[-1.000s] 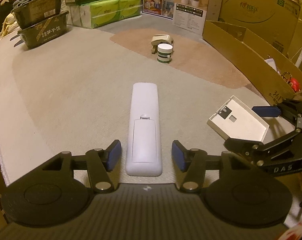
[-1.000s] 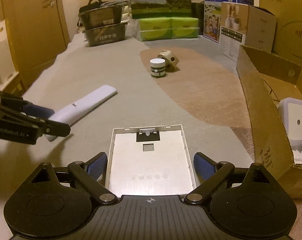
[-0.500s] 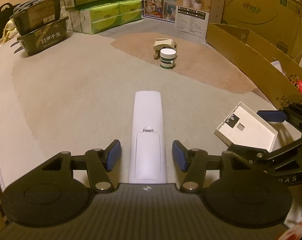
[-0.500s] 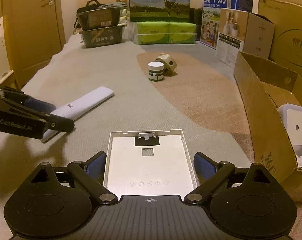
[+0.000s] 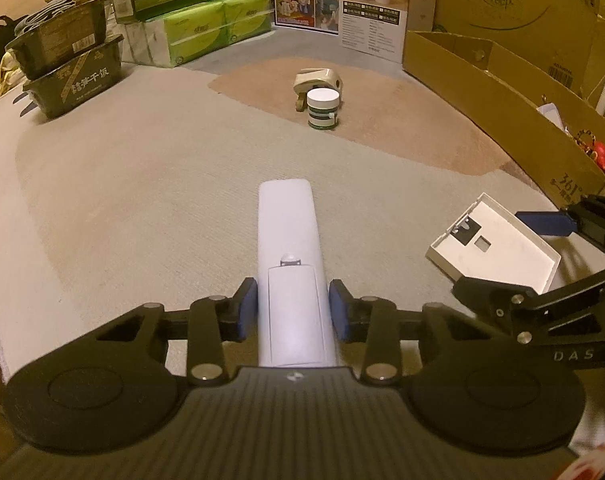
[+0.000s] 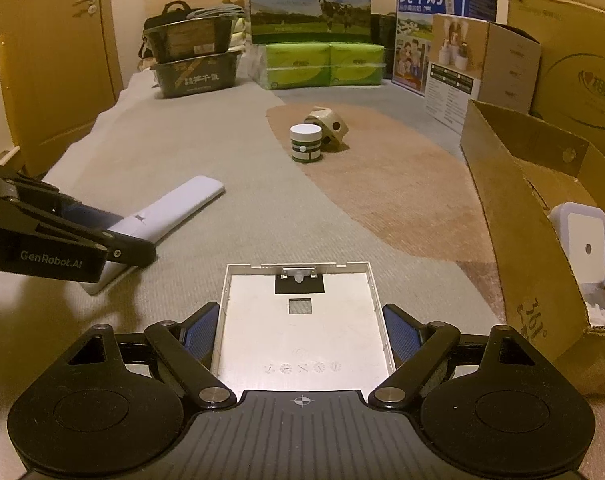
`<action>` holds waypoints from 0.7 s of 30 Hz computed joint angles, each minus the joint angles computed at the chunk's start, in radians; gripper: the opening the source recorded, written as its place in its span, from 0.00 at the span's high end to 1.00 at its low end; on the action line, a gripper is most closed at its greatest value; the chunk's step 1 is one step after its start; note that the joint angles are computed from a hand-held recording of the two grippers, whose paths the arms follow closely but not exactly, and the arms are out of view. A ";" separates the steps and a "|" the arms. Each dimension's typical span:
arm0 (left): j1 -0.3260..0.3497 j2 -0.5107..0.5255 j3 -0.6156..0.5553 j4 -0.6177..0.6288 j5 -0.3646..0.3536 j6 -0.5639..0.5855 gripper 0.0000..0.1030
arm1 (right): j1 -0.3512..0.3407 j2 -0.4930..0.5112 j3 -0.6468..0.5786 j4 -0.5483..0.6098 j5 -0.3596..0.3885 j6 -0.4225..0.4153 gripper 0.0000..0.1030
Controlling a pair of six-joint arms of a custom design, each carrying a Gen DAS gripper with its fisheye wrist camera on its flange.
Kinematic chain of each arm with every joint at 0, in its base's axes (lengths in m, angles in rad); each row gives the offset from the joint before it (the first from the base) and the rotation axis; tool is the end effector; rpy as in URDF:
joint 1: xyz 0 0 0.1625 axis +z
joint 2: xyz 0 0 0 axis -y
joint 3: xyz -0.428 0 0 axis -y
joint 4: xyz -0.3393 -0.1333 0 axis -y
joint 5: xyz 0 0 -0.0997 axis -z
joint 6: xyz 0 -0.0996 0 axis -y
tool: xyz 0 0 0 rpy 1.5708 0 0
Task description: Organize rigid objects
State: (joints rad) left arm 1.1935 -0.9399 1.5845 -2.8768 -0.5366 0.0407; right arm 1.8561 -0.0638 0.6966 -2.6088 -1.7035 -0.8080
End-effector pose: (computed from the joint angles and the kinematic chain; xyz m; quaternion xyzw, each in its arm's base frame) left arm -0.0299 -0.6697 0.3253 0.0136 0.8376 -0.3566 0.4137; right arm 0.3492 -0.7639 -0.0623 0.4967 -0.8419 0.1772 0.1146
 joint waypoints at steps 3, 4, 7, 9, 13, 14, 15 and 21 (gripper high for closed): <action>-0.009 -0.007 0.015 -0.016 0.007 -0.004 0.66 | 0.001 -0.013 0.017 -0.007 -0.006 0.026 0.17; -0.014 -0.010 0.023 -0.027 0.008 -0.005 0.66 | 0.001 -0.017 0.021 -0.008 -0.006 0.032 0.17; -0.024 -0.018 0.038 -0.042 0.007 -0.009 0.66 | 0.001 -0.038 0.052 -0.028 -0.004 0.047 0.17; -0.030 -0.023 0.044 -0.048 0.005 -0.011 0.66 | 0.002 -0.052 0.073 -0.040 -0.001 0.058 0.17; -0.040 -0.027 0.053 -0.062 0.000 -0.010 0.67 | 0.003 -0.075 0.102 -0.059 0.004 0.079 0.17; -0.042 -0.029 0.056 -0.065 0.000 -0.011 0.67 | 0.004 -0.079 0.108 -0.062 0.004 0.084 0.17; -0.043 -0.031 0.059 -0.067 -0.002 -0.013 0.67 | 0.004 -0.084 0.112 -0.065 0.006 0.089 0.17; -0.051 -0.036 0.064 -0.078 -0.009 -0.014 0.67 | 0.005 -0.102 0.135 -0.089 0.013 0.100 0.17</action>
